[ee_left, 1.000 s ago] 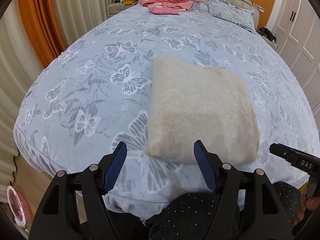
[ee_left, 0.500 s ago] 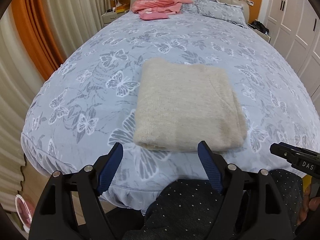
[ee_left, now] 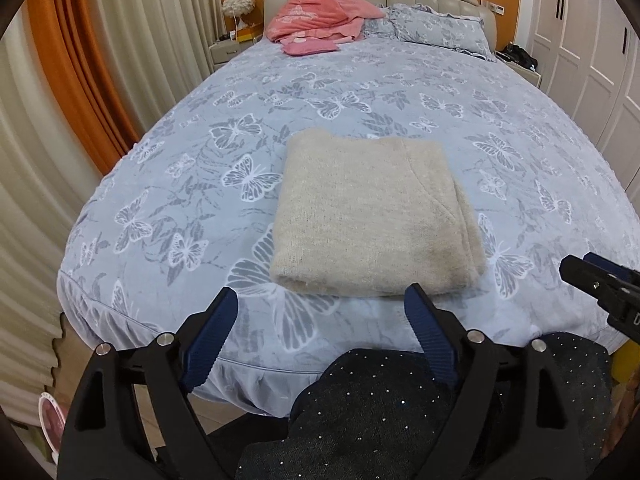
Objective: Fold small clothes
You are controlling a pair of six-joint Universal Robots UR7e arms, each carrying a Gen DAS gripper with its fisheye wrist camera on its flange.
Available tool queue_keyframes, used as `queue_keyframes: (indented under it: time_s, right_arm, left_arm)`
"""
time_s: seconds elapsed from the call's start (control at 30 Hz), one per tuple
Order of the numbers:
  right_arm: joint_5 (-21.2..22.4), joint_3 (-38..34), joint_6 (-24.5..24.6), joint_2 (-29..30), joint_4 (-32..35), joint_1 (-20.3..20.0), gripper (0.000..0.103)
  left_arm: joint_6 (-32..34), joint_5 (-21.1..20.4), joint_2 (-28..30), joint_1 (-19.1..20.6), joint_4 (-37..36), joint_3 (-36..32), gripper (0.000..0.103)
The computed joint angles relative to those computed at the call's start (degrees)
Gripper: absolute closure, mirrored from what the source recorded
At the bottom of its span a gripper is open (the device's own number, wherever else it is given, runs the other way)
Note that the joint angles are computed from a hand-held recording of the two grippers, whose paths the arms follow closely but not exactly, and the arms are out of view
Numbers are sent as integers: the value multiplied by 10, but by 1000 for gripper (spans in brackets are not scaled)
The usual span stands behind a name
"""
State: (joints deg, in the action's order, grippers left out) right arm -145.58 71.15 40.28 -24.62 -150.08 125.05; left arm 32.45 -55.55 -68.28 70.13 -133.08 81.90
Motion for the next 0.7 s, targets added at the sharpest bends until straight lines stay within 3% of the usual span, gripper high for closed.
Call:
queue_keyframes:
  time_s: [0.23, 0.43, 0.7]
  right_arm:
    - [4, -9, -6, 11, -3, 4, 46]
    - [5, -12, -4, 15, -1, 6, 45]
    - [2, -10, -5, 14, -3, 5, 45]
  left_arm:
    - [8, 11, -8, -4, -45, 18, 12]
    - [20, 18, -12, -6, -91, 34, 12]
    - [23, 16, -16, -7, -99, 40, 12]
